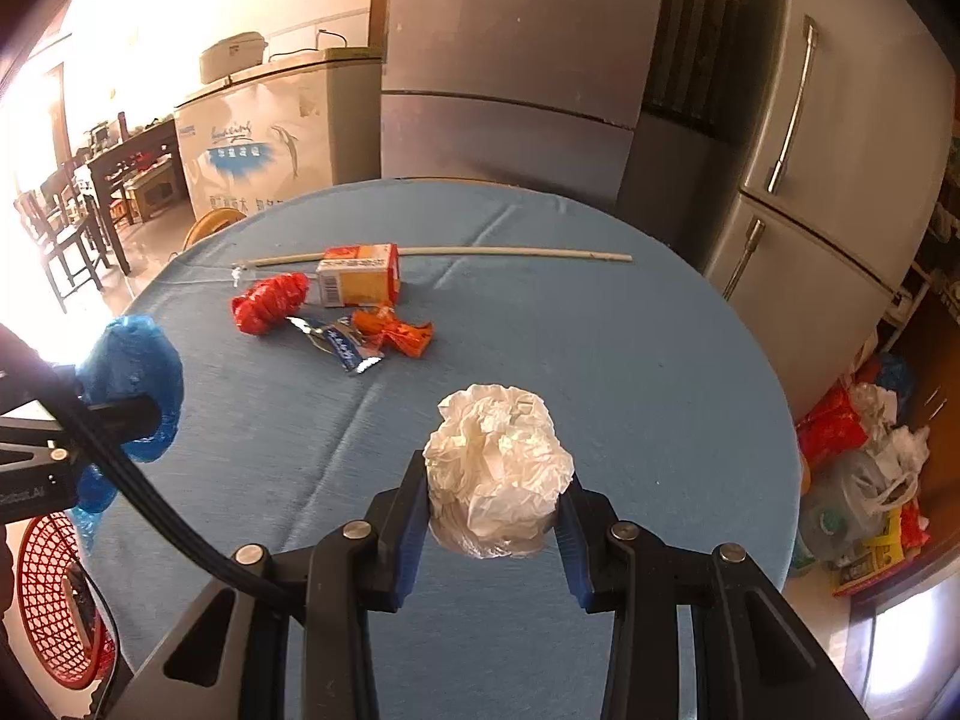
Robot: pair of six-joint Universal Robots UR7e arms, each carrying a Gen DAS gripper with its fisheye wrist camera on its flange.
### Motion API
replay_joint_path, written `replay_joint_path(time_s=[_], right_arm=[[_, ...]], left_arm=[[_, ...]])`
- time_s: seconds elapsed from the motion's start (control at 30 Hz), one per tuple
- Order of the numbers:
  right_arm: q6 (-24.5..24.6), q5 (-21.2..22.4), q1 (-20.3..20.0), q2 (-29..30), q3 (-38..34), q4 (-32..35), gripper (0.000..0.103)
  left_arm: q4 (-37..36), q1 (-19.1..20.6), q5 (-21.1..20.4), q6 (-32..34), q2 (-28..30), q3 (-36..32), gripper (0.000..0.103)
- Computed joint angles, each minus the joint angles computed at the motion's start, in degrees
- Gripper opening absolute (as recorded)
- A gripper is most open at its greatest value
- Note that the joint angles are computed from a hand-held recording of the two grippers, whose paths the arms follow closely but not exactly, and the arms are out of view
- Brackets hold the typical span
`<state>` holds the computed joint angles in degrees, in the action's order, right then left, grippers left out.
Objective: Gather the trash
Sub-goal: 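Lift the tissue with the right tool while the left tool carries the blue bag toward the red basket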
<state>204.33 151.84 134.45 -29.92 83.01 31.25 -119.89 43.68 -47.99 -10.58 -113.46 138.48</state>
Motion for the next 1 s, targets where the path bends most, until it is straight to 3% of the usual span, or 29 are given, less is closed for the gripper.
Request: replay_joint_path(time_s=[0.2, 0.7, 1.0], right_arm=[[-0.9, 0.0, 2.2, 2.5, -4.0, 2.5, 0.041], [-11.2, -6.3, 4.9, 10.3, -15.5, 5.0, 0.041], [-17.2, -10.5, 5.0, 13.8, -20.7, 5.3, 0.041]], left_arm=[[7.7, -1.7, 3.1, -3.3, -6.6, -0.3, 0.057], [27.1, -0.8, 9.1, -15.5, -16.9, -4.0, 0.057], [43.8, -2.4, 12.3, -28.2, -21.8, -6.0, 0.057]])
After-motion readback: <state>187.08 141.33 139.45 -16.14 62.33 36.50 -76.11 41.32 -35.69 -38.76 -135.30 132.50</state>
